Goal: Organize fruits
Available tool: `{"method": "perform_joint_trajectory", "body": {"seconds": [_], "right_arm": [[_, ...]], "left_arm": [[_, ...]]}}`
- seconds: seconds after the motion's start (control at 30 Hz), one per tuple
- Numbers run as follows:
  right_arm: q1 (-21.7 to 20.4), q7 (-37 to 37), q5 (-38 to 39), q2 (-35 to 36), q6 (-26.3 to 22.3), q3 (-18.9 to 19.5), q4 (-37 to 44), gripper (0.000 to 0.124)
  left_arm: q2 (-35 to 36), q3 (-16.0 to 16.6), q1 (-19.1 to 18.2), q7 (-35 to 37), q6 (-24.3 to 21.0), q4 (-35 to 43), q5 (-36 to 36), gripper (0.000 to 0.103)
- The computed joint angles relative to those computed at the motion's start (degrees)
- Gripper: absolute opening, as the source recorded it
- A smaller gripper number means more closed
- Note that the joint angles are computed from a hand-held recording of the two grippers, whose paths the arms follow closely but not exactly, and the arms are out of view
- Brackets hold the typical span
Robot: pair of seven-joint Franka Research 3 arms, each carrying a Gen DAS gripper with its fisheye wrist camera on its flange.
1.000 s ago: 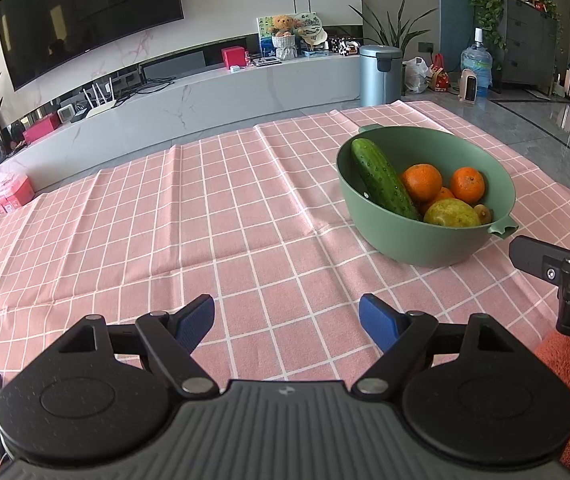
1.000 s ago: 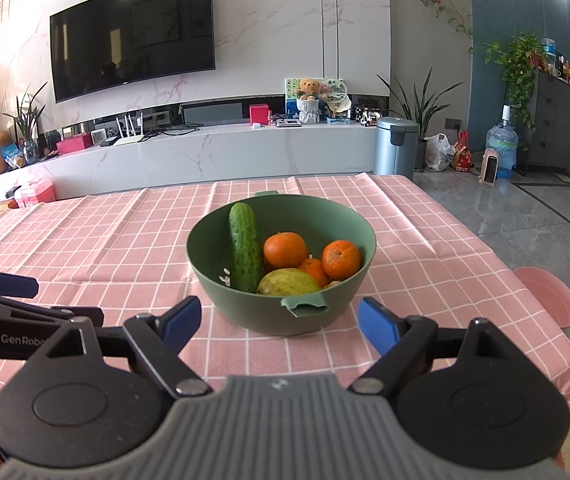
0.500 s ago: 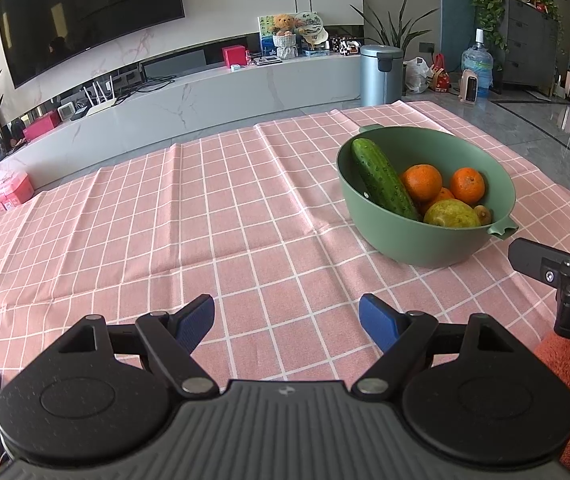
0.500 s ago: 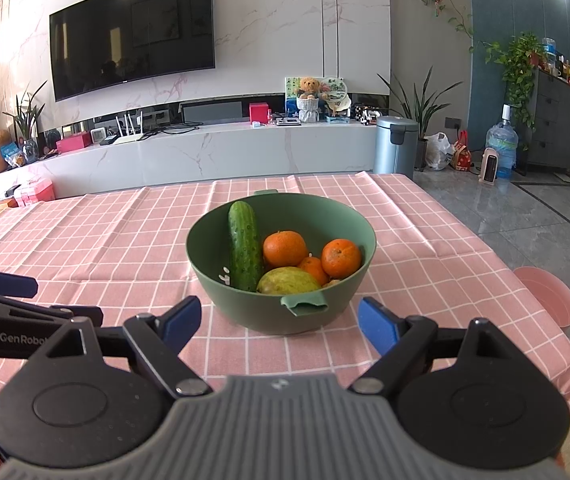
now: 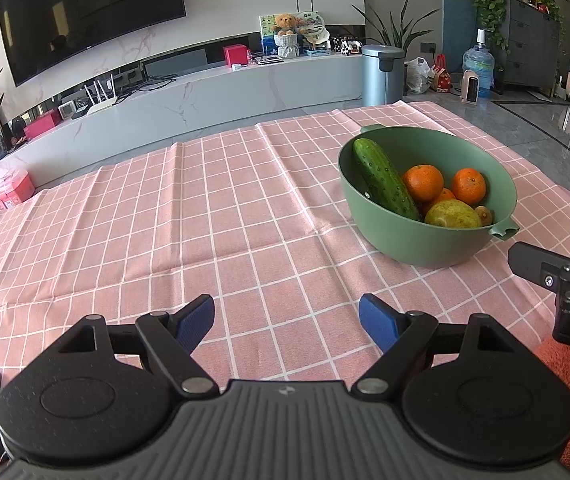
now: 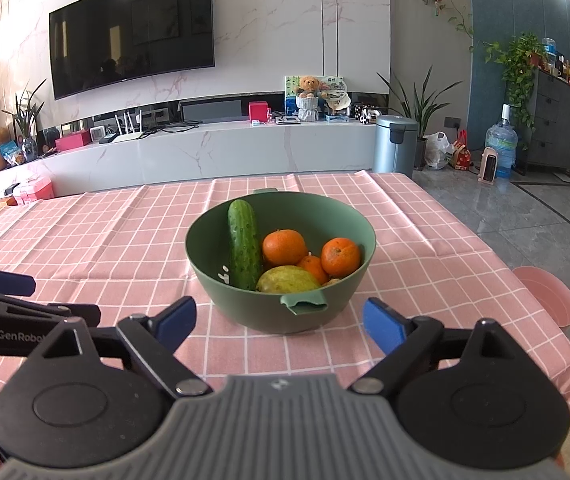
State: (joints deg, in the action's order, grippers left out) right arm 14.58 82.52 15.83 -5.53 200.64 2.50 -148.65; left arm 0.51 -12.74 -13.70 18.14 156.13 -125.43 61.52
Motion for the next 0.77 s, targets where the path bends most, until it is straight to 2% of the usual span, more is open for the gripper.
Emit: {"method": "perform_joint_trajectory", "body": {"seconds": [0.57, 0.77], "right_arm": [[-0.2, 0.0, -0.2, -0.2, -0.3, 0.0, -0.2, 0.089], [-0.4, -1.1, 0.9, -0.3, -0.7, 0.4, -0.2, 0.089]], "left_arm": [[-0.1, 0.0, 0.0, 1.7, 0.6, -0.1, -3.7, 0.096], [-0.3, -0.1, 0.0, 0.2, 0.0, -0.4, -1.6, 0.096]]}}
